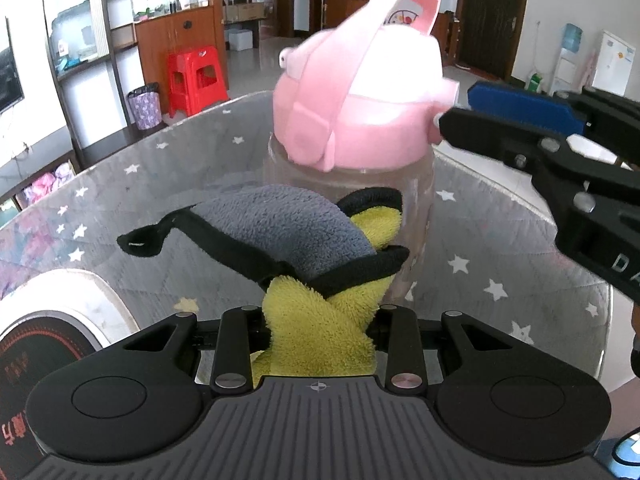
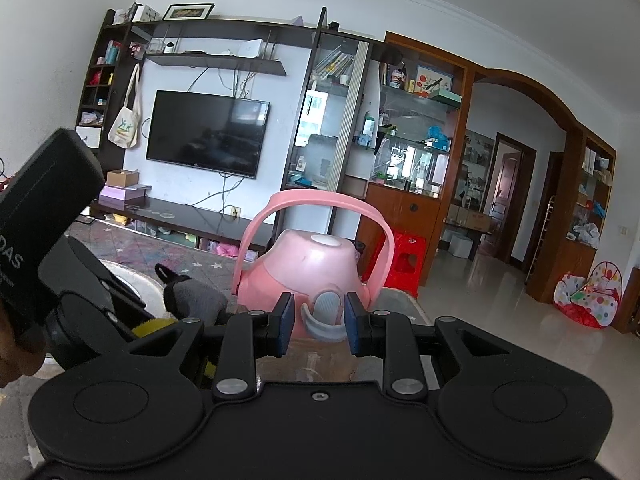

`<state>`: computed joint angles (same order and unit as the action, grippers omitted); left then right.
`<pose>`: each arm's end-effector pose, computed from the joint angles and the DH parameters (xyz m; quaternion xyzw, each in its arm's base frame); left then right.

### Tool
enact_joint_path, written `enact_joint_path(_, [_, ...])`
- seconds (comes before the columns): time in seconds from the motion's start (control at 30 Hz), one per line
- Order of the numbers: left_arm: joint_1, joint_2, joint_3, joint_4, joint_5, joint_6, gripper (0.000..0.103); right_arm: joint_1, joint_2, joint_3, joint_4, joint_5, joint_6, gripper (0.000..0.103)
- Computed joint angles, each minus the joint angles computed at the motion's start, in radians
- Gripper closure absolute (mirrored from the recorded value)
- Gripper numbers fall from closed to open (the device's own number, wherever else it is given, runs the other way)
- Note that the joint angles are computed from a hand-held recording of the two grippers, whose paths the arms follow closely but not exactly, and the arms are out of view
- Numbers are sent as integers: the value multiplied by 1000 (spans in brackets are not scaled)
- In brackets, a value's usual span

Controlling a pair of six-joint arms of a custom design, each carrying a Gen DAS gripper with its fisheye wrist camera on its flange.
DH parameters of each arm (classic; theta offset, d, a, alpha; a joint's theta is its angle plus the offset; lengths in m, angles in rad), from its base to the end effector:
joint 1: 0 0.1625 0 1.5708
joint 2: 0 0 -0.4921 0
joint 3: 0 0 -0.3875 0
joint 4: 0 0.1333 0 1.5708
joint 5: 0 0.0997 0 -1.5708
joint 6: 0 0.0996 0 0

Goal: Clean container
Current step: 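Rub the cloth along the bottle while the right gripper tilts it back and forth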

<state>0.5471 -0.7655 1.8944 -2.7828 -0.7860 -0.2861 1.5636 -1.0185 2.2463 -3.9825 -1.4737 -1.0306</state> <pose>-0.4284 -0.4995 0.0912 0.3180 0.8668 -0.2632 0.2796 0.1392 -0.5189 0.2714 0.4295 -0.7094 0.5039 0.2414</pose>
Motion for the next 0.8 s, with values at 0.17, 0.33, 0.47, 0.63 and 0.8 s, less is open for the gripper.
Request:
enact_joint_path(0.17, [7, 5, 5, 11, -11, -20, 70, -2, 2, 1, -4, 2, 0, 75])
enact_joint_path(0.33, [13, 7, 11, 24, -22, -41, 70, -6, 0, -1, 0, 6, -2, 75])
enact_joint_path(0.47, [21, 10, 14, 32, -32, -56, 70, 0, -3, -7, 7, -1, 3, 75])
enact_joint_path(0.63, [73, 5, 73, -75, -36, 17, 70, -3, -1, -12, 7, 2, 6, 75])
enact_joint_path(0.8, [118, 0, 123, -182, -31, 108, 70, -3, 2, -10, 2, -1, 3, 75])
